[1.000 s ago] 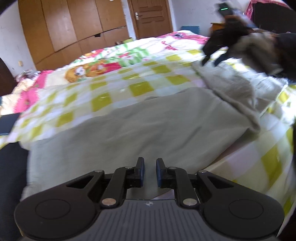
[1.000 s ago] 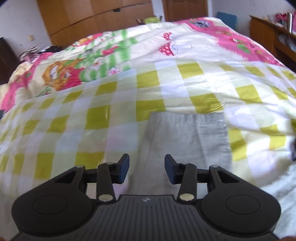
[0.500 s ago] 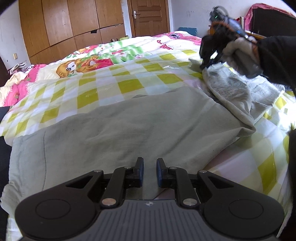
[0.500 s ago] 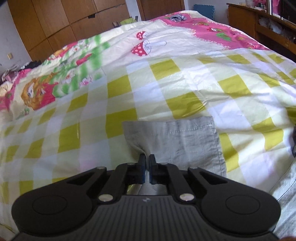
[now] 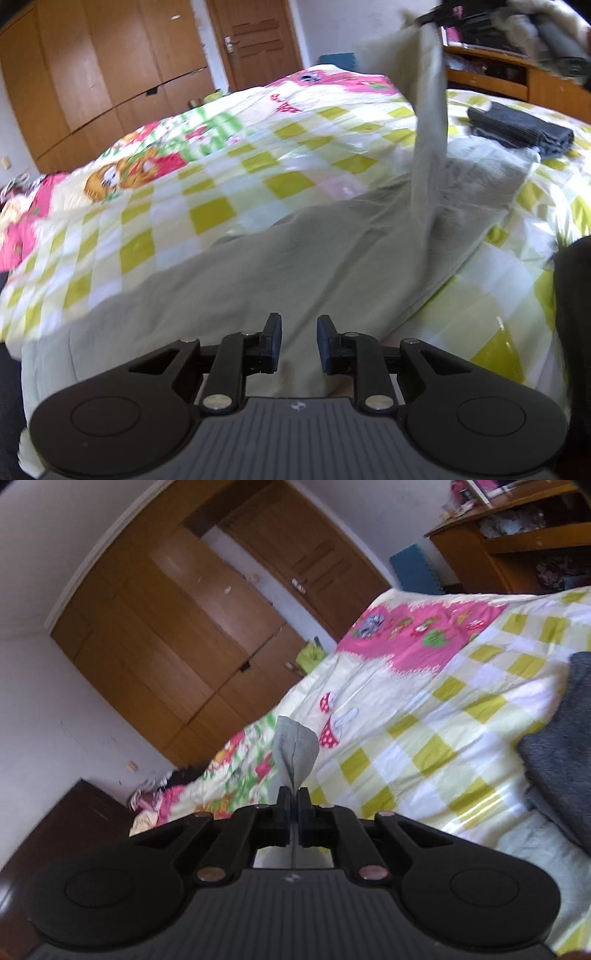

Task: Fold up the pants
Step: 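Carry the cuffs toward the waistband with the right gripper and release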

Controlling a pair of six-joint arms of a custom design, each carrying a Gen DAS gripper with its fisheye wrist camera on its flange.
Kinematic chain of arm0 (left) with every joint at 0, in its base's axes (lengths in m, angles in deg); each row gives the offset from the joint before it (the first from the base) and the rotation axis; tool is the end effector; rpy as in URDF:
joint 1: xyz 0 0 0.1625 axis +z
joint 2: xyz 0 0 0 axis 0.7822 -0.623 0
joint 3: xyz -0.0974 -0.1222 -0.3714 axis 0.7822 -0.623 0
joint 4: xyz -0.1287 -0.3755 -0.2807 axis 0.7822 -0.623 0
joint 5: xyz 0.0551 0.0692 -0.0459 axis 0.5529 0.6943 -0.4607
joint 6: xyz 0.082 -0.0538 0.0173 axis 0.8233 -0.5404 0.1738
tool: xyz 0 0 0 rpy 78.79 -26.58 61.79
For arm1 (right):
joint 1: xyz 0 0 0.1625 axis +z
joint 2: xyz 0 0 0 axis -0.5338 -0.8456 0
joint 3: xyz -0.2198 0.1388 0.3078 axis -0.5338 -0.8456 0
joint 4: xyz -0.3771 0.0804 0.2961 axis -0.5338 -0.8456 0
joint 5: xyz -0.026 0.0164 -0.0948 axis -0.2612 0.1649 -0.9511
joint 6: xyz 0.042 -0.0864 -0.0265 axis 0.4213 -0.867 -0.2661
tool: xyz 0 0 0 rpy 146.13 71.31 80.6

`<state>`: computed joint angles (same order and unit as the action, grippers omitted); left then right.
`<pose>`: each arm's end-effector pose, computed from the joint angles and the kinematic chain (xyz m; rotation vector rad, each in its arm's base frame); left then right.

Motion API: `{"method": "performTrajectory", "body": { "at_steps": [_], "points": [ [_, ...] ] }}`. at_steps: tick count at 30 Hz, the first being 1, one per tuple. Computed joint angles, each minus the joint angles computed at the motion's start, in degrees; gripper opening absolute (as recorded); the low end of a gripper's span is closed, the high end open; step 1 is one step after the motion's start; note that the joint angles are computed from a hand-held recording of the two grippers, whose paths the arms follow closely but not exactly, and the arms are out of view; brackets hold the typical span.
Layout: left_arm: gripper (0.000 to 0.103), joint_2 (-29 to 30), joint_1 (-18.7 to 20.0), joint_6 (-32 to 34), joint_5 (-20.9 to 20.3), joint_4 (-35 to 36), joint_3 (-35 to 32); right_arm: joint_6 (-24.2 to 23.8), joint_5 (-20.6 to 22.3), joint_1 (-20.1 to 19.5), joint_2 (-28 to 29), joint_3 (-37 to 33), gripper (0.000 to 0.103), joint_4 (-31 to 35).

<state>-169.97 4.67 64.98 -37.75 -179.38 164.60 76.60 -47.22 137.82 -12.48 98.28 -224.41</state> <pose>-0.0769 -0.4708 0.3004 1.0296 2.1362 -0.7101 0.2715 -0.5849 0.2336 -0.0471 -2.5861 1.7323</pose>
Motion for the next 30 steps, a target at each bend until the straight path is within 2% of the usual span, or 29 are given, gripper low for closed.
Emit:
{"method": "performTrajectory", "body": {
  "at_steps": [1, 3, 5, 7, 11, 14, 16, 18, 20, 21, 22, 23, 28, 30],
  "points": [
    [0.036, 0.3, -0.2, 0.0, -0.1, 0.3, 0.0, 0.6, -0.8, -0.8, -1.5, 2.5, 0.004, -2.0],
    [0.036, 1.1, -0.5, -0.1, -0.4, 1.5, 0.0, 2.4, -4.5, -3.2, -3.6, 6.2, 0.004, -1.2],
    [0.036, 2.2, -0.9, 0.2, 0.2, 2.5, -0.1, 7.1, -6.1, -6.2, -4.9, 8.8, 0.004, 1.3],
    [0.036, 3.3, -1.6, 1.0, 1.4, 2.2, 0.1, 10.7, -5.4, -8.9, -5.4, 11.1, 0.004, 1.3],
    [0.036, 4.2, -2.0, -0.2, 1.5, 3.7, -0.7, 13.0, -2.9, -11.5, -5.4, 13.0, 0.01, 0.2],
    [0.036, 4.8, -2.1, -0.2, 2.0, 4.1, -1.0, 13.8, 0.2, -12.7, -5.3, 12.5, 0.013, 0.9],
    [0.036, 5.1, -2.2, -0.1, 2.1, 4.0, -1.1, 13.8, -0.2, -12.8, -5.0, 11.6, 0.024, 2.2],
    [0.036, 5.1, -2.1, -0.2, 1.9, 4.0, -1.2, 14.4, -0.2, -12.7, -4.4, 10.3, 0.03, 4.1],
    [0.036, 5.4, -2.1, -0.2, 1.6, 3.6, -1.3, 15.3, 1.2, -12.7, -4.0, 9.4, 0.03, 5.1],
    [0.036, 5.4, -2.0, -0.2, 1.4, 3.4, -1.3, 15.0, 0.5, -12.2, -3.6, 8.7, 0.026, 5.1],
    [0.036, 5.4, -2.0, -0.1, 1.2, 3.3, -1.3, 14.1, -1.6, -11.2, -3.2, 7.8, 0.013, 5.3],
    [0.036, 5.2, -2.0, 0.0, 1.1, 3.2, -1.3, 12.9, -2.4, -10.4, -3.1, 7.1, 0.006, 5.4],
    [0.037, 4.0, -2.2, 0.4, 0.3, 2.6, -0.7, 7.6, 0.5, -8.9, -6.1, 10.0, 0.005, -1.6],
    [0.037, 3.7, -2.0, 0.2, -0.1, 2.8, -0.6, 7.1, -1.4, -9.2, -6.9, 11.8, 0.01, -1.4]
  ]
}}
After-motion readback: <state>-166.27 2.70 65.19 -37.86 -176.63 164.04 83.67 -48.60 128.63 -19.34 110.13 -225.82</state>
